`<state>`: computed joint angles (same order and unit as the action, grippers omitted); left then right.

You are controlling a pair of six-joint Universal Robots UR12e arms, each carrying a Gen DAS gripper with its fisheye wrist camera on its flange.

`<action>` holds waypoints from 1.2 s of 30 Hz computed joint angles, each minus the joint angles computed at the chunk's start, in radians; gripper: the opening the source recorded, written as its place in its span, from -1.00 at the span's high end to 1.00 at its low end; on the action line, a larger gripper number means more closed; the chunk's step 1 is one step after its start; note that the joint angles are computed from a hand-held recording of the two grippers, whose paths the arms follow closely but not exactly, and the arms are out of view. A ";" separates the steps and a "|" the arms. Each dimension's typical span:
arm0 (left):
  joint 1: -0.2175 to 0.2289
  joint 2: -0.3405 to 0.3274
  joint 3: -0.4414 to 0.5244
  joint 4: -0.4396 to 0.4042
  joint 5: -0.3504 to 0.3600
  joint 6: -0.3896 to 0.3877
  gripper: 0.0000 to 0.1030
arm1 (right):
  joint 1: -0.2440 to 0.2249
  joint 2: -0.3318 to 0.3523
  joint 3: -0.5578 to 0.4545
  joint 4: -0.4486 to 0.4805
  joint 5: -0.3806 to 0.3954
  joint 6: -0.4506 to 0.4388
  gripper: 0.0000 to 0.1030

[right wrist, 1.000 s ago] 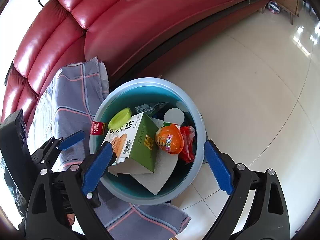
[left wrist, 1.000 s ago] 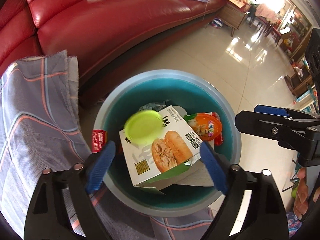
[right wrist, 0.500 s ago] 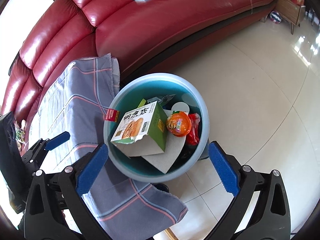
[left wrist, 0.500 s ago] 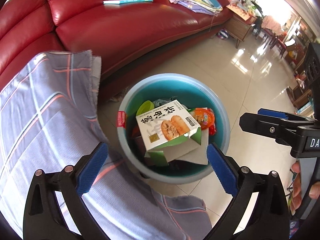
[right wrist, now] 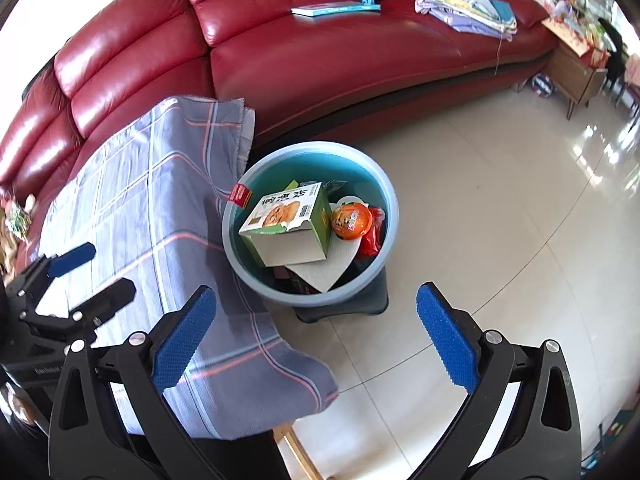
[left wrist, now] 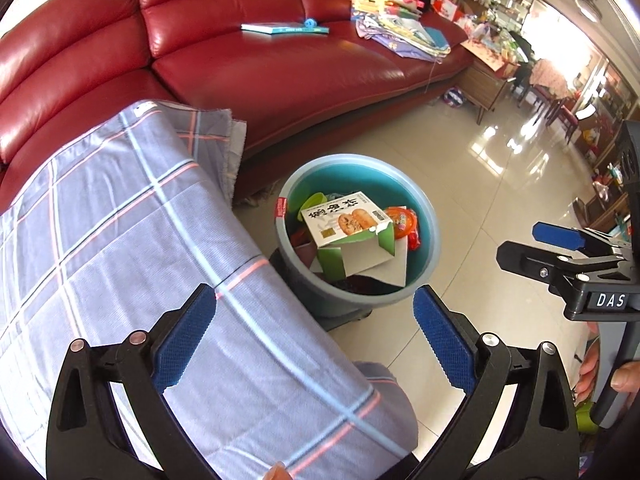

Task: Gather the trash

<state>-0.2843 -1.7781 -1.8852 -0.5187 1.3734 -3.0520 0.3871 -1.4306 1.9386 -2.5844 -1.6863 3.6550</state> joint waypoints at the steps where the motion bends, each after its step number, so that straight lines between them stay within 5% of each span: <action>1: 0.003 0.011 -0.011 0.006 0.003 -0.001 -0.92 | 0.012 -0.005 0.001 0.004 -0.019 -0.011 -0.87; 17: 0.058 0.163 -0.174 0.110 0.049 -0.070 -0.92 | 0.133 -0.008 -0.015 0.059 -0.150 -0.100 -0.87; 36: 0.068 0.169 -0.194 0.104 0.071 -0.102 -0.92 | 0.135 0.023 -0.037 0.098 -0.141 -0.102 -0.87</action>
